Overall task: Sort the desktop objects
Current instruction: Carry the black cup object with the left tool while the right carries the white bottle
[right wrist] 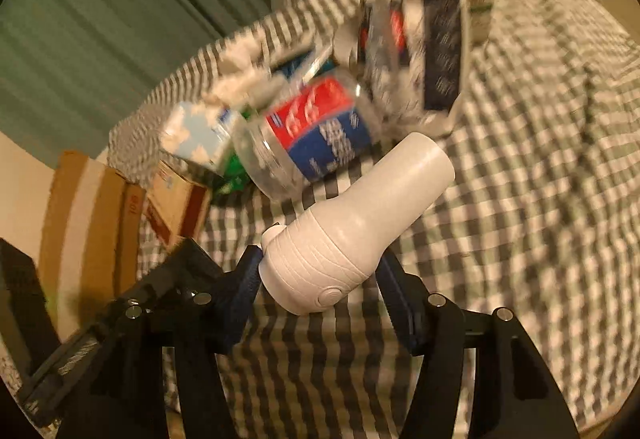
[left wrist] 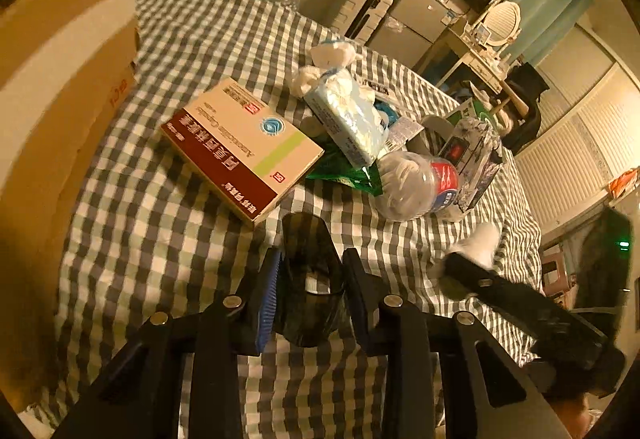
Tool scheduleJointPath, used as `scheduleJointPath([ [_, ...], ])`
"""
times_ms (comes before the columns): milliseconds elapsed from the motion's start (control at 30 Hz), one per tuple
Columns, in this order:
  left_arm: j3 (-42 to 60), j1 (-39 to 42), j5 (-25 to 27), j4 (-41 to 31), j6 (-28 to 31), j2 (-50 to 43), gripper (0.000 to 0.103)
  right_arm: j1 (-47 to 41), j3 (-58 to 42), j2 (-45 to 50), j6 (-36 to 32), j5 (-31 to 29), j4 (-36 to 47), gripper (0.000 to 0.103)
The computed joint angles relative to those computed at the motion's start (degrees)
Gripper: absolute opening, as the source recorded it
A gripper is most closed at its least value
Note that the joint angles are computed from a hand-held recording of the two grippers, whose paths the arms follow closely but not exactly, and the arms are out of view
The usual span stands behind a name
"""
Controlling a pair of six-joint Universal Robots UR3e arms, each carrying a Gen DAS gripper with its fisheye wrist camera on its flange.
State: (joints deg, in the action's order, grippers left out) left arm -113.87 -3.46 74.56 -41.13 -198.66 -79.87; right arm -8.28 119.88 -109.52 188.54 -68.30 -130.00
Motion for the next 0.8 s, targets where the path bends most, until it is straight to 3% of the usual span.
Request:
scheduleJointPath([
  [200,2.2,-2.1,3.3,-2.5,1.0,4.3,0.031,1.0,-3.6,-3.5,0.3,-1.1,2.4,0.058],
  [433,5.5,1.3,1.9,-8.9,1.5,11.0,0.030,6.0,-9.5,-2.0,2.1,-3.6,3.8,0.058],
  [667,10.0,13.0,-3.6,-17.1,5.4,19.7,0.030,18.8,-27.3,7.1,3.3,-10.0,6.9,0.058],
  [800,15.2,26.4,-10.4,-27.6,14.0,24.2,0.030,27.9,-42.1,16.9,2.9,-13.4,9.7,0.058],
])
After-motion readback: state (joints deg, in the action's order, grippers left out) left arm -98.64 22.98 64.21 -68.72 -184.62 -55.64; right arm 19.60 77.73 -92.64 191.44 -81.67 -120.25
